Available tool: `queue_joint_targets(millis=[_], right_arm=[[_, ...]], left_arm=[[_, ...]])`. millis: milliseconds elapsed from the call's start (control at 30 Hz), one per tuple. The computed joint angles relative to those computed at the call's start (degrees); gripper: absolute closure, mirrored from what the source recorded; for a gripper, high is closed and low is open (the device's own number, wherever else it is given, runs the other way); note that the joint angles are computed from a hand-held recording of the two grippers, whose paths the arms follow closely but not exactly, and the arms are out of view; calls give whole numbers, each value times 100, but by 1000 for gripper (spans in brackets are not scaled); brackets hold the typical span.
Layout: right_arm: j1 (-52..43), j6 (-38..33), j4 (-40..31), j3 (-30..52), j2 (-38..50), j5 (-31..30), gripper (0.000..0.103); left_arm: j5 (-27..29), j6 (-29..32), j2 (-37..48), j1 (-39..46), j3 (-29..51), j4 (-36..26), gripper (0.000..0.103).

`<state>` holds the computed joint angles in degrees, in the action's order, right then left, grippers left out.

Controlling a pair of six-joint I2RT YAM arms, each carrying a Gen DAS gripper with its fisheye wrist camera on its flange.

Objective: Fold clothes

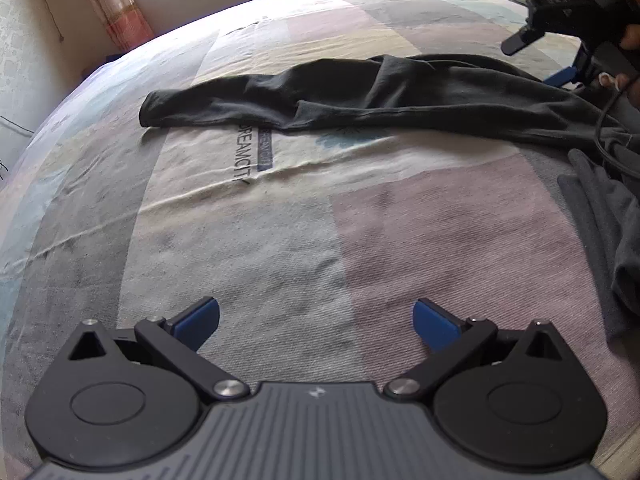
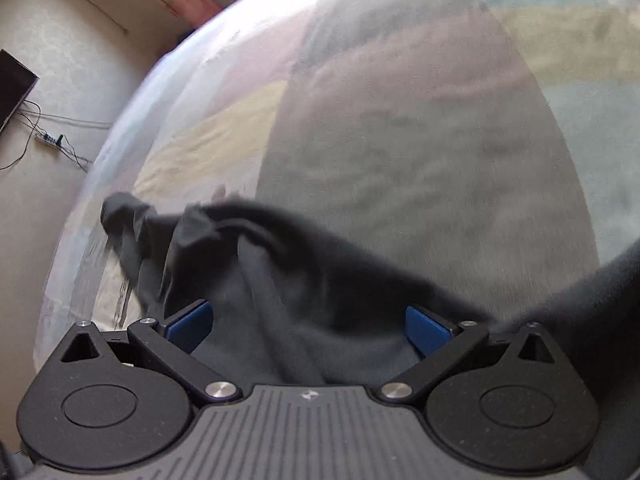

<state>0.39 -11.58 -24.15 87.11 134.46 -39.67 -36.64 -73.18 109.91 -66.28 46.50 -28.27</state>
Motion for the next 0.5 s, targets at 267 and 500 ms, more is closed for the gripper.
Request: queue_joint_targets(millis=[267,500], right_arm=[[70,353,539,-165,-275,196,0],[-787,-904,68,-1798,-2140,-176,0]], left_arm=[[-56,-119,-129,-44,-185,93,1],[-92,13,-94,-222,-60,240,1]])
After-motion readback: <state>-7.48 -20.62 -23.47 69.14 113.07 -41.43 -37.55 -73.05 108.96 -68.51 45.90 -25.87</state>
